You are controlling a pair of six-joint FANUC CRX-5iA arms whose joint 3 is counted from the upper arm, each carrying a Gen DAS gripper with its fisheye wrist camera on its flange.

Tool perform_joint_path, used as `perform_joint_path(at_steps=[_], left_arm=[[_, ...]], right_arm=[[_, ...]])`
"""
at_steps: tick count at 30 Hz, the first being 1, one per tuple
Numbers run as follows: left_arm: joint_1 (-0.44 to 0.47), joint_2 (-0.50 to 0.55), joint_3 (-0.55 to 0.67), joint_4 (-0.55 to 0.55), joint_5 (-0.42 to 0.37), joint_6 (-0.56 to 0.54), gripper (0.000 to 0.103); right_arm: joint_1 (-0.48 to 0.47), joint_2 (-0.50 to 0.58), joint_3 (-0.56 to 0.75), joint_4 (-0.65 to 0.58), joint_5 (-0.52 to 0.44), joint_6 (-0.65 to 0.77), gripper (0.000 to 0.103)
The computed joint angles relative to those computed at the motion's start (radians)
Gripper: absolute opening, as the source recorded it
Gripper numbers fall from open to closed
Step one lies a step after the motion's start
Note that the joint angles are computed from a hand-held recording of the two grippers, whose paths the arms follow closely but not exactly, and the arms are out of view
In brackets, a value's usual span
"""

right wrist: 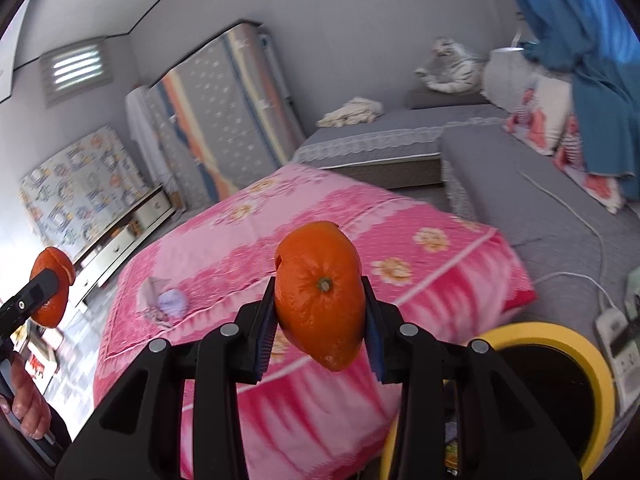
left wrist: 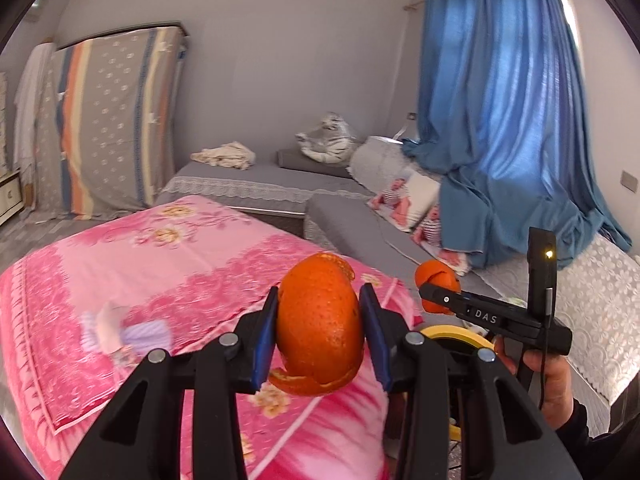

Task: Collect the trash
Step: 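Carry orange peel in left tool and orange in right tool over the bin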

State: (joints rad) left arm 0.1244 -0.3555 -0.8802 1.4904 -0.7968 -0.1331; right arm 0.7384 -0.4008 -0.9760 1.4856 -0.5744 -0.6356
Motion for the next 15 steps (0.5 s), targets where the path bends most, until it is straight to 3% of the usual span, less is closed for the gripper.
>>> perform_joint_path(at_steps=[10, 15], left_arm=[[-0.199, 0.08, 0.038, 0.04, 0.035, -0.065, 0.037], [-0.3, 0.147, 0.064, 0.066, 0.043, -0.101, 0.037]], right_arm=[[0.173, -0.123, -0.091, -0.2, -0.351, 0.0, 0.036], [0.233, -0.168, -0.124, -0.274, -0.455, -0.024, 0.036]])
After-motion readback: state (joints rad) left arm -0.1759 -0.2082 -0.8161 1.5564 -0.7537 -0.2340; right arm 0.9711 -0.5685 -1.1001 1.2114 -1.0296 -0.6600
